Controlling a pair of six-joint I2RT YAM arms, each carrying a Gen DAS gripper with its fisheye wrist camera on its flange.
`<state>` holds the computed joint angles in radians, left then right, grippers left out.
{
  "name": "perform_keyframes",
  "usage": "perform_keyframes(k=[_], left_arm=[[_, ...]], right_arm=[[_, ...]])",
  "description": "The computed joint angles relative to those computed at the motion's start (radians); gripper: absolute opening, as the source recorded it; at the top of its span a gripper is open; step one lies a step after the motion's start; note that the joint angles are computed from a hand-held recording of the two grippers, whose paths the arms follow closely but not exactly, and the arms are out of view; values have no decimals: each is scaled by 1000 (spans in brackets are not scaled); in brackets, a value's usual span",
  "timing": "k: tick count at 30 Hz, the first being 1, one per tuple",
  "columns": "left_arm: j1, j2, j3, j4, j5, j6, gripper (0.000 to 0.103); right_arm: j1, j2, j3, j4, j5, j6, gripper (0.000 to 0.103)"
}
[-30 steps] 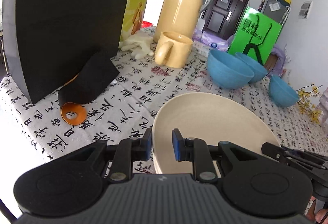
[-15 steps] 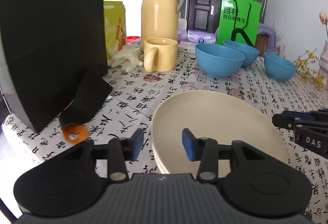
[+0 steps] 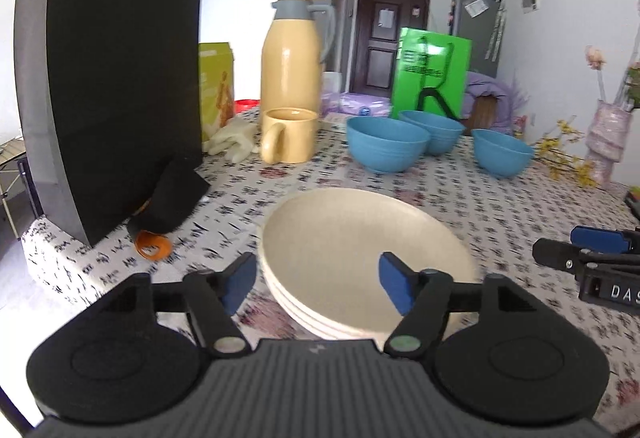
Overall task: Organize plates and bowls
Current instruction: 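Lower both plates onto the plate stack and open both grippers, then move both grippers toward the blue bowls in front of the green bag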
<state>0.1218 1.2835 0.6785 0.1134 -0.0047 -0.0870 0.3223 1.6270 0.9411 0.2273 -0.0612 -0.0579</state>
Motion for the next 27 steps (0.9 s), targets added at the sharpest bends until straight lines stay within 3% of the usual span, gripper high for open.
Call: perform_keyframes(k=[6,14,27], left_arm=[[-144,-127,-106,1,-22,-15,83],[-327,-202,-196,18,-87,-63,85],[-416,-223,-175,7,-142,-52,87]], right_arm=[[-66,-222,-265,91,3,-5,74],[-205,-453,-488,96,-34,-9,77],[-314,-576,-559,93,-86,13,78]])
